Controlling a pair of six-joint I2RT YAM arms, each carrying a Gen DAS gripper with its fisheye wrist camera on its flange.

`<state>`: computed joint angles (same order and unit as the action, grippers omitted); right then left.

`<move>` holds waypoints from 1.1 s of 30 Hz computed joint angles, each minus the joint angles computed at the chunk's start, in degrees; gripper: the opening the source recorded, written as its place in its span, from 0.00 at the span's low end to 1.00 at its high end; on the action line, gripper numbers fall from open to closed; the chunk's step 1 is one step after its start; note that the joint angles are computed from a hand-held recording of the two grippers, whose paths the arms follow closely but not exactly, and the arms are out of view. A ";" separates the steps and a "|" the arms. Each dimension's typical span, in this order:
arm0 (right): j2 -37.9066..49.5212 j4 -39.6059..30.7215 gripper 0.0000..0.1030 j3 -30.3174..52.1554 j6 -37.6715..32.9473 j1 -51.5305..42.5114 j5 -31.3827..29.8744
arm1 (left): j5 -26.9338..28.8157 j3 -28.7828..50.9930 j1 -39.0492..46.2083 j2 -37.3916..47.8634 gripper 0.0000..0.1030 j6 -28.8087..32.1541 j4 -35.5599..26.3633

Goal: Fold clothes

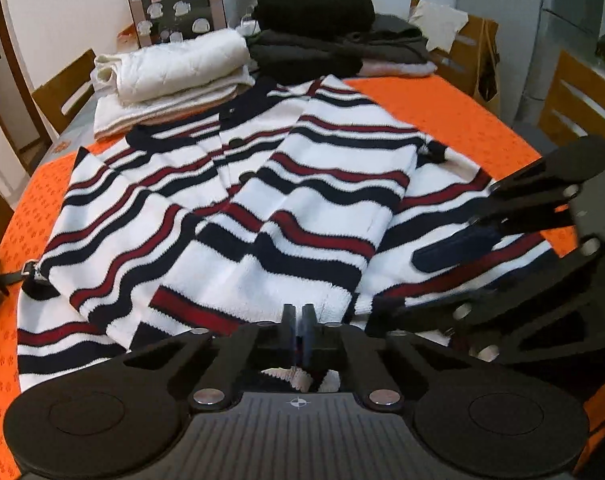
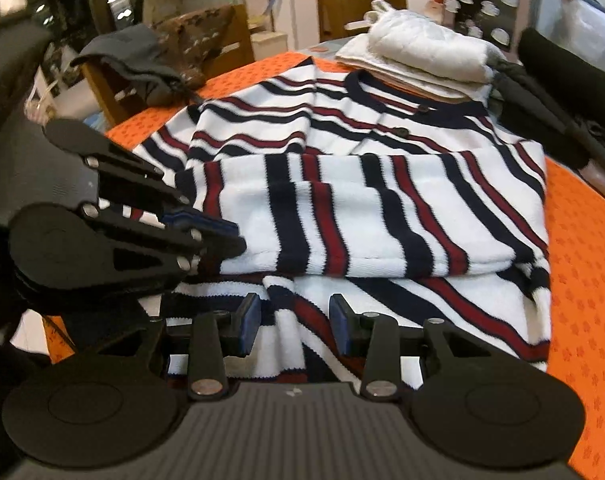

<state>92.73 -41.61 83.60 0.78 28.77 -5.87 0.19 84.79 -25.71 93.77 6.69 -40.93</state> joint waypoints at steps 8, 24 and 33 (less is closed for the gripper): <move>3.80 -0.85 0.42 3.00 -1.82 0.02 1.62 | 1.93 1.44 -0.72 0.89 0.17 2.65 -1.82; 5.79 0.66 0.42 3.59 -4.45 -0.04 -0.27 | -1.85 -2.00 -0.96 -3.12 0.02 -1.08 5.12; 4.94 5.41 0.42 0.61 4.98 -1.57 3.50 | 1.13 -1.79 -0.13 -2.62 0.16 -1.32 1.88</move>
<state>97.68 -36.20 84.21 5.76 27.20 -2.37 1.32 83.00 -25.84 91.15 5.38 -39.04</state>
